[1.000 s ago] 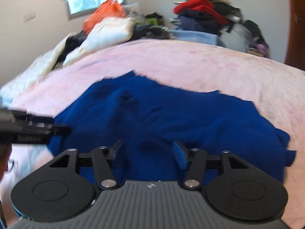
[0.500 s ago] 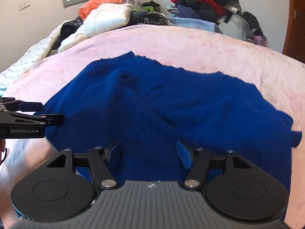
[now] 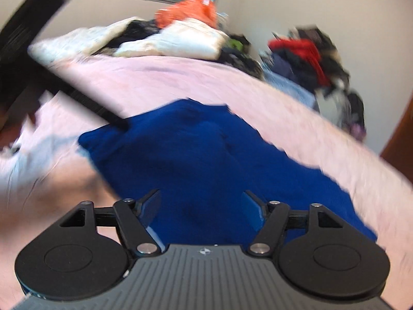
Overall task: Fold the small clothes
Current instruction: 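Open both tools and move them to the sweater's folded side edge, then grasp the sweater's side edge with the left tool while the right tool grasps beside it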
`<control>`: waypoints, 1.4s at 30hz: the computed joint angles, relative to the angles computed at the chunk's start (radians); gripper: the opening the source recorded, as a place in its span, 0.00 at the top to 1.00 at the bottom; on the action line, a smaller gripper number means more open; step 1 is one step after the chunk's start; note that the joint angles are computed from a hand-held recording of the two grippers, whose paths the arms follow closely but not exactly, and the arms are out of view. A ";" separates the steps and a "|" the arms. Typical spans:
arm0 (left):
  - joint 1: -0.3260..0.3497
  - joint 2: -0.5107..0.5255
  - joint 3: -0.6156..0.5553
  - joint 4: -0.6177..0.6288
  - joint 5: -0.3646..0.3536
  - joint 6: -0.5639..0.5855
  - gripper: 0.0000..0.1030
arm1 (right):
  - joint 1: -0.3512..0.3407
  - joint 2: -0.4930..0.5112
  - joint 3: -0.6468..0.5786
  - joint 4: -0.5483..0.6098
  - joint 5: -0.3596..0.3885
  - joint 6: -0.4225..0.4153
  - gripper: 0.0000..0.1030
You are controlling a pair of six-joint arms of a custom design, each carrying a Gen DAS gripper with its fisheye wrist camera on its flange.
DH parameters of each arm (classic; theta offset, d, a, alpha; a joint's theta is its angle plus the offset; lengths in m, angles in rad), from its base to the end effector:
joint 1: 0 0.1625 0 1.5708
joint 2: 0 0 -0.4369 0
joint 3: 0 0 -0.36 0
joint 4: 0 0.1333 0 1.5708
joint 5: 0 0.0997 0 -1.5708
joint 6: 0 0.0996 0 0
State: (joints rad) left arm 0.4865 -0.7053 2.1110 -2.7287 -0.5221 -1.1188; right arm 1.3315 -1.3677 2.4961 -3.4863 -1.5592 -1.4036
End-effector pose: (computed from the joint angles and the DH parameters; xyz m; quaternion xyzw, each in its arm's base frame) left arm -0.3184 -0.4168 0.0180 0.0470 0.8600 -0.3947 0.3201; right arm 0.0398 -0.4041 0.2654 0.5096 -0.7702 0.2651 0.2771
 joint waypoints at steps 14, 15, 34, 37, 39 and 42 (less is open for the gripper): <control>0.253 0.025 -0.080 -0.451 -0.331 0.363 0.18 | -0.003 0.344 0.147 -0.643 0.031 -0.380 0.22; 0.272 0.026 -0.085 -0.473 -0.366 0.371 0.18 | -0.006 0.385 0.152 -0.710 0.045 -0.405 0.22; 0.419 0.131 -0.249 -0.654 -0.660 0.556 0.19 | 0.138 0.563 -0.051 -0.684 -0.053 -0.297 0.61; 0.402 0.136 -0.278 -0.563 -0.592 0.555 0.58 | 0.133 0.549 -0.049 -0.654 -0.041 -0.278 0.71; 0.392 0.136 -0.288 -0.524 -0.553 0.533 0.70 | 0.126 0.532 -0.039 -0.635 -0.025 -0.263 0.75; 0.382 0.127 -0.294 -0.461 -0.501 0.475 0.86 | 0.128 0.480 -0.044 -0.539 -0.027 -0.205 0.78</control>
